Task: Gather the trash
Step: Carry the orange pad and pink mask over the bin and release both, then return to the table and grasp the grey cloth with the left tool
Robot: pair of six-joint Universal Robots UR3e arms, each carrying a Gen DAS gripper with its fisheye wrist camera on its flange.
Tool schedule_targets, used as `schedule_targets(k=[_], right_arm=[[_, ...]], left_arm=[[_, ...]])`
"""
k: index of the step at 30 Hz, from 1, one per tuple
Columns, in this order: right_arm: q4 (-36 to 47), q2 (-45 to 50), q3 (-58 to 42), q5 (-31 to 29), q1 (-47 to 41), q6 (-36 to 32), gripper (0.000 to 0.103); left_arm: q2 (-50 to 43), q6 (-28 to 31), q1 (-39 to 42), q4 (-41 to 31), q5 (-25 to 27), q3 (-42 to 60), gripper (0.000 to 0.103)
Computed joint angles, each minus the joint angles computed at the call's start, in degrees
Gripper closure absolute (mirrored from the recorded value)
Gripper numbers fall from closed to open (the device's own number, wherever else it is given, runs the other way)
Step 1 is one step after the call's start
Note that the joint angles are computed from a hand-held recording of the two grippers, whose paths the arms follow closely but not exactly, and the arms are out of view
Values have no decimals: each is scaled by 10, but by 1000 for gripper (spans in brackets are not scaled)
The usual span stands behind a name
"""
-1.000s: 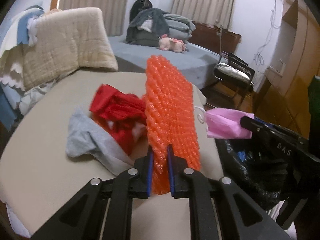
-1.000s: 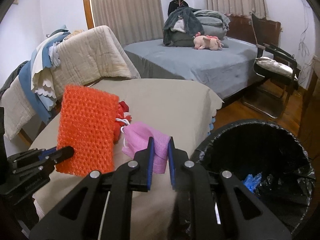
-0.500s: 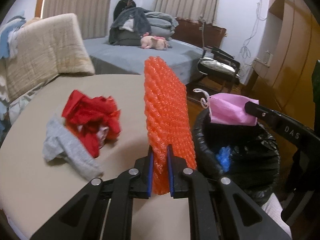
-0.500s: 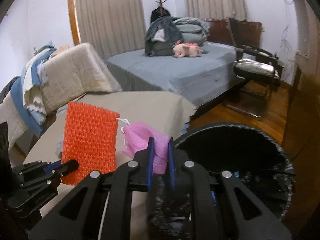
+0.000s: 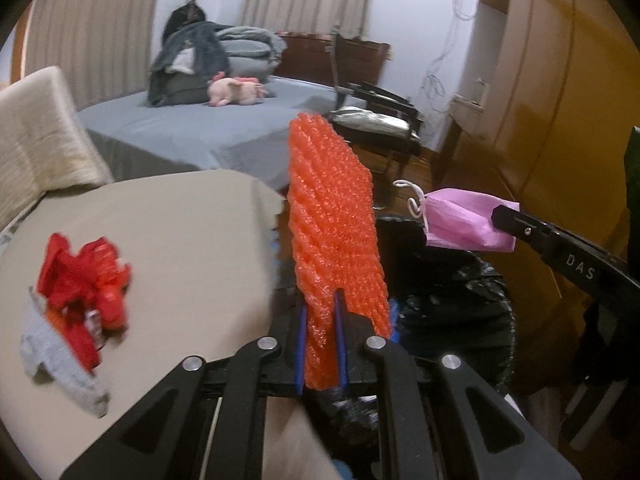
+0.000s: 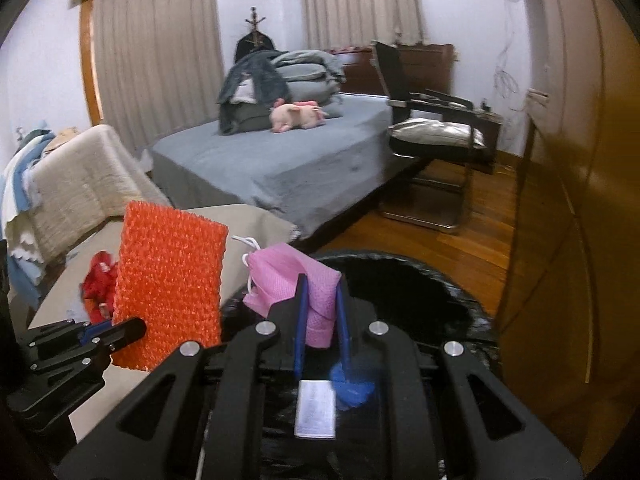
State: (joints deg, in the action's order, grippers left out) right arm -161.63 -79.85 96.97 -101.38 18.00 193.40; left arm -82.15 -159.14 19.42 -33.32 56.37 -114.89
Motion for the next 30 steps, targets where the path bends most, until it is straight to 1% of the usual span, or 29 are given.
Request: schedule_targets(k=[3,7,8,9,10,11,12,14,16,18,19,20,22,23,25,30], right_arm=[[-6,-13,27,1,-19,-1,90],[-6,-20,51,-5,-33,2,86],[-7,-21,58,-9,-35,2,83],[-6,-22,64,-14,-37,0,77],[-6,-24,71,-17,-40,0,73],[-6,-25,74,-20,-41,2,63],[-7,-28,80,-20,-45,5,55],[-13,-32,91,-23,-49,7,47],[-18,-35,97,-26,-49,9,42],[-22,-36,98,-30,-47,11,22],[-27,-38,100,-34,-45,13,16],[-30,-37,98,-38,-41,16,11],[-29,-35,88,-31,-35,19,9],[-23,-31,79,-28,-31,20,7],[-20,-16,57,-25,-20,23,7],[-12,43,-22,-14,18,20,7]], left_arm=[[-33,-17,-42,23,16,20,91],[-75,-31,-83,36,26,50,90],[-82,-35,-89,35,26,57,89],[-90,-36,-91,29,21,65,85],[-94,-33,-92,17,13,71,73],[-97,-35,-94,15,13,73,58],[-96,-37,-94,19,9,69,53],[-91,-35,-91,23,4,58,49],[-85,-30,-89,23,7,50,47],[-74,-25,-80,18,6,40,45],[-62,-22,-70,16,5,32,42],[-52,-22,-62,22,6,22,35],[-32,-21,-43,32,9,2,28],[-19,-20,-30,32,7,-7,26],[2,-17,-3,26,4,-20,19],[61,1,83,19,-2,-59,13]])
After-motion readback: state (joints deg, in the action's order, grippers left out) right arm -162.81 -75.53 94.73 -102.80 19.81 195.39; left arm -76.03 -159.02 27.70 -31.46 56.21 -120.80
